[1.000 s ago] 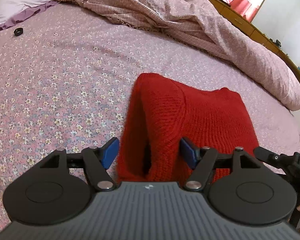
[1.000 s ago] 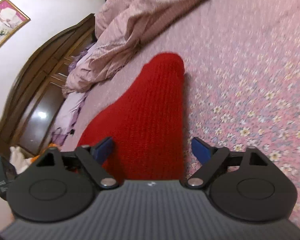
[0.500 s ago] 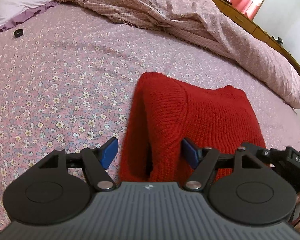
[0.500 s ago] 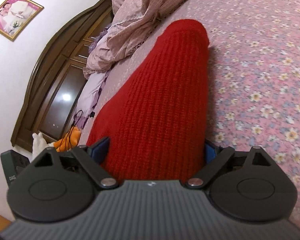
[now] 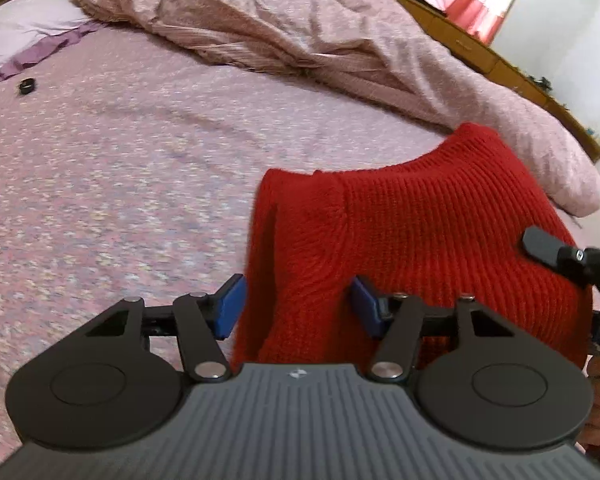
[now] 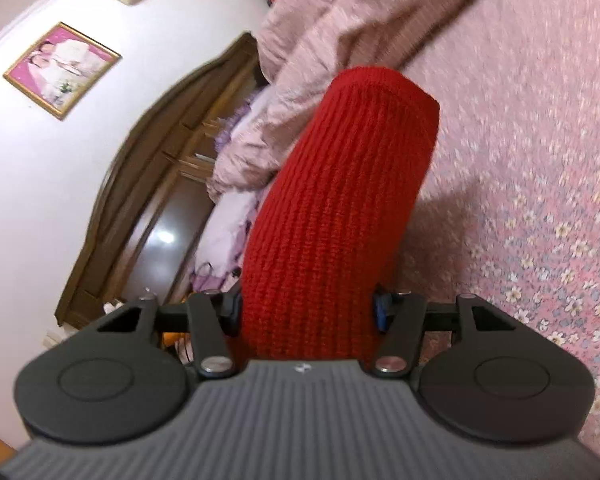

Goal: Fold small clothes

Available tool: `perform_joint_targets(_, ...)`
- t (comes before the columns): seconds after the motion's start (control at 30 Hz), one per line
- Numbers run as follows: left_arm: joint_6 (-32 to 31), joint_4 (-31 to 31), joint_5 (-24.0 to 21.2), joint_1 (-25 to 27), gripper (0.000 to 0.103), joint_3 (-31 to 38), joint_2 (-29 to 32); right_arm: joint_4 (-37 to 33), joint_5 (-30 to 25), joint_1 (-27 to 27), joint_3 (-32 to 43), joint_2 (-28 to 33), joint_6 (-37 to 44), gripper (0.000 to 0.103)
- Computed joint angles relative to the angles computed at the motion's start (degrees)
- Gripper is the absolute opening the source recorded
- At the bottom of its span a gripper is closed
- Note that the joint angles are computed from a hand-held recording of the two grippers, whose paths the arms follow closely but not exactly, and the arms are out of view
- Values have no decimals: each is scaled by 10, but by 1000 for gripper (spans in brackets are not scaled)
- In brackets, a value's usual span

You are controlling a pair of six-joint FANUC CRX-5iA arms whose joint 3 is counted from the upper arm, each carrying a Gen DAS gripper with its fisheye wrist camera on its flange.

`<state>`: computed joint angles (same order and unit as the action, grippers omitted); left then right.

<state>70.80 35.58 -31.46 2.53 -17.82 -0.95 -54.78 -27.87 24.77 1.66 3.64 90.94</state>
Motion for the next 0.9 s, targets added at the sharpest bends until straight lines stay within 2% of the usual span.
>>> perform_joint_targets(0.1, -34, 33, 2, -18, 64, -8, -4, -13, 10, -13, -25, -31, 7, 58)
perform_joint_targets(0.3, -77, 81, -8, -65, 64, -14, 0, 82, 26, -11, -95, -105, -82, 58)
perform_joint_targets(0.4, -90, 92, -17, -88, 64, -15, 3, 99, 23, -24, -126, -135, -108, 58)
perform_joint_targets(0.43, -89, 89, -21, -96, 64, -13, 4, 110, 23, -26, -137, -145, -123, 58)
perform_joint_targets(0.53, -77, 66, -27, -114, 64, -4, 9, 76, -12, -61, -148, -160, -94, 58)
perform_joint_targets(0.7, -34, 14, -33, -130, 64, 14, 20, 36, -58, -115, -160, -155, -75, 59)
perform_joint_targets(0.83, -16, -17, -33, -134, 65, 26, 27, 84, -43, -105, -171, -137, -116, 61)
perform_joint_targets(0.9, -15, -20, -35, -135, 65, 31, 32, 141, -23, -79, -184, -137, -155, 64)
